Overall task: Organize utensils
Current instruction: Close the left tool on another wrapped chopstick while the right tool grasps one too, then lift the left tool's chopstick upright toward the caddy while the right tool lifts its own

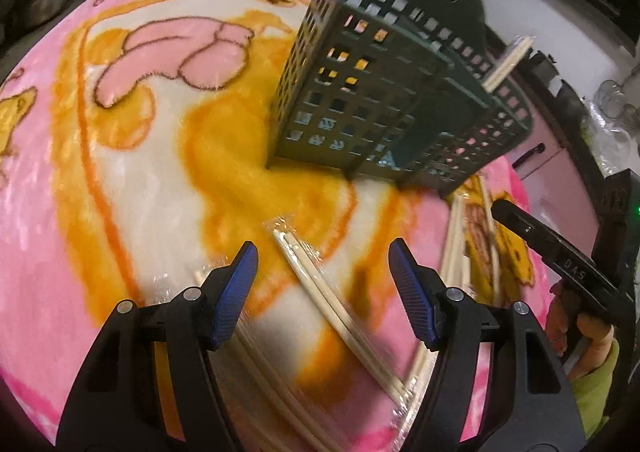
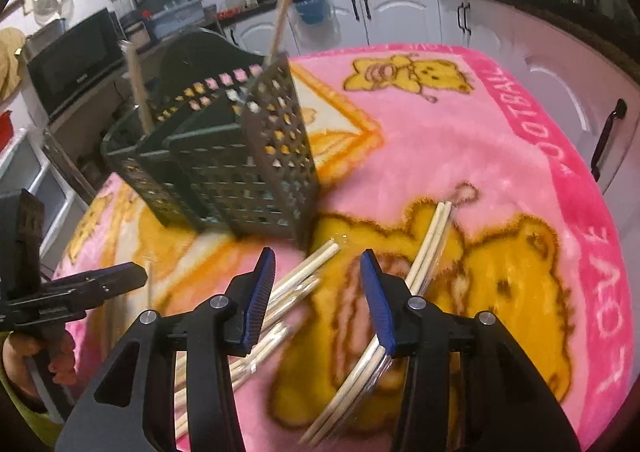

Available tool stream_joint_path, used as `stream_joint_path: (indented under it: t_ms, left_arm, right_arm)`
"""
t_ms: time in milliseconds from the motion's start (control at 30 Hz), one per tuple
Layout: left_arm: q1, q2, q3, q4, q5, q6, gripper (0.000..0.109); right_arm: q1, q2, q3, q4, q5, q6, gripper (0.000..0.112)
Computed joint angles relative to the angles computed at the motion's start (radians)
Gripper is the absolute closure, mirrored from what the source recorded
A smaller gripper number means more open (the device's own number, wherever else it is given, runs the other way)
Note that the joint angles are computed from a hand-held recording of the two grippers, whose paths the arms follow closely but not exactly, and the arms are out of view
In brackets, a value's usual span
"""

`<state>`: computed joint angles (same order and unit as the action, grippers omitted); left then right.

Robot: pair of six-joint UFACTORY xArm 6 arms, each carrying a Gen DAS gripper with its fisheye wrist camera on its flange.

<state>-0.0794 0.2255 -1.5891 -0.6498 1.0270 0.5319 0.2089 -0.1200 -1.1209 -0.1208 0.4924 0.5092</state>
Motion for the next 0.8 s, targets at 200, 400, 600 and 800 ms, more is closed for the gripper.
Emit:
stream_joint_path:
  t_ms: [200,400,600,800]
  left_arm:
    - [-0.018,0.031,-0.035,0.057,-0.021,-0.018,0.049]
    - [-0.035,0.041,-0.033,0.082,-0.075,-0.01,0.062]
    - [-0.04,0.056,-0.037,0.116,-0.133,-0.035,0.091]
    - [-0.022,0.066,-0.047,0.083,-0.134,-0.024,0.102]
  right_arm:
    - [-0.015,0.072,-0.053,0.034,0.022,-0.053,0.071]
    - [-0.012,0.103,-0.049,0.084,-0.014,-0.079,0.082]
    - [-0.004,0.09,-0.025,0.069,-0.048,-0.076,0.11]
    - [-0.01,0.03,0.039,0.097,-0.109,-0.052,0.111]
